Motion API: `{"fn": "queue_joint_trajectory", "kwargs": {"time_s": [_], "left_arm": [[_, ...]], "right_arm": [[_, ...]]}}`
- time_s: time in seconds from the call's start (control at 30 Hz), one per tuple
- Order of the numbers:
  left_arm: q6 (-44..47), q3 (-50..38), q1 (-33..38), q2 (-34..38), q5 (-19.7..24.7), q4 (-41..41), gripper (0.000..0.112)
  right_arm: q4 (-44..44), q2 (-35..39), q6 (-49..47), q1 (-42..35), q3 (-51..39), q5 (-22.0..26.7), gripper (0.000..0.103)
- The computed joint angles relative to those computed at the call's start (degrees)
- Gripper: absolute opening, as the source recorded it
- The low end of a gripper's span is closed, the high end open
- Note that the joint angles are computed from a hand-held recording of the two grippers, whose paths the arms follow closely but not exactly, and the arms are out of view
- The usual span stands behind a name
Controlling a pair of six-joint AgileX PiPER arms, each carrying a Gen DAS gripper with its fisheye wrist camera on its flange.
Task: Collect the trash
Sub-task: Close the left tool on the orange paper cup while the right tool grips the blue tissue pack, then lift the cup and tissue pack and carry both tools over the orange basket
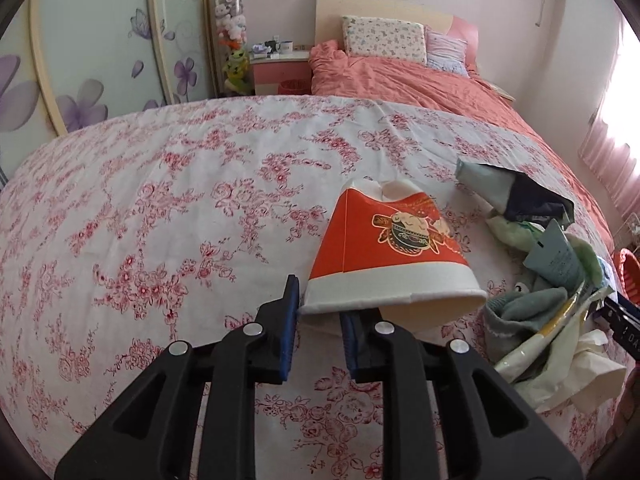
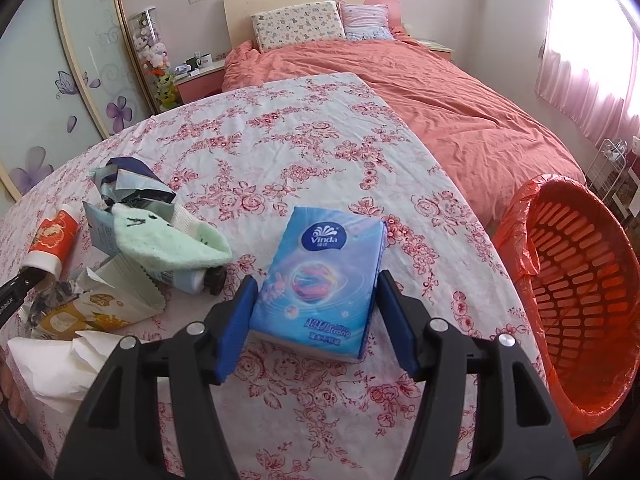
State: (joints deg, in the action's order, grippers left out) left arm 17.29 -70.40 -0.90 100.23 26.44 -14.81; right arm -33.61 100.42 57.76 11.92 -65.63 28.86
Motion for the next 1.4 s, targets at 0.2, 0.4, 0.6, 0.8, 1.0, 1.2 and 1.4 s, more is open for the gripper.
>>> {"fn": "queue_joint_trajectory", "kwargs": {"time_s": [0.2,0.4,0.6,0.8,1.0,1.2,1.4], "left_arm": [[0.89,0.38,0.97,-0.21,0.26,-2.19,0.021],[3.82,0.29,1.94,-0.14,0.89,-5.78,0.021],[11.25,0.38,4.65,0.15,2.57,-14.74,0.021],[5.83,0.09,2.11,-0.02,1.12,-5.80,0.021],[-0.96,0.59,-2.48,-0.70,-2.46,7.68,0.021],[4.13,3.15,-3.67,-2.53,-6.81,5.02,0.010],[7.17,3.90,-3.23,-3.53,-7.76,0.05,0.008]], "right_arm": [[-1.01,0.63,0.69,0.72,-0.87,1.57,0.060],[-1.26,0.85,0.97,0.98,-1.19,1.98,0.062],[-1.30,0.94,1.45,1.05,-1.33,2.06,0.062],[-0.85,0.21,1.52,0.23,-0.27,0.64,0.063],[-1.26,-0.76,2.83,-0.50,1.04,-0.53,0.053],[-2.41,-1.43,4.13,-0.44,1.99,-1.47,0.049],[-2.83,-3.46,4.70,-0.21,3.54,-2.00,0.049]]}}
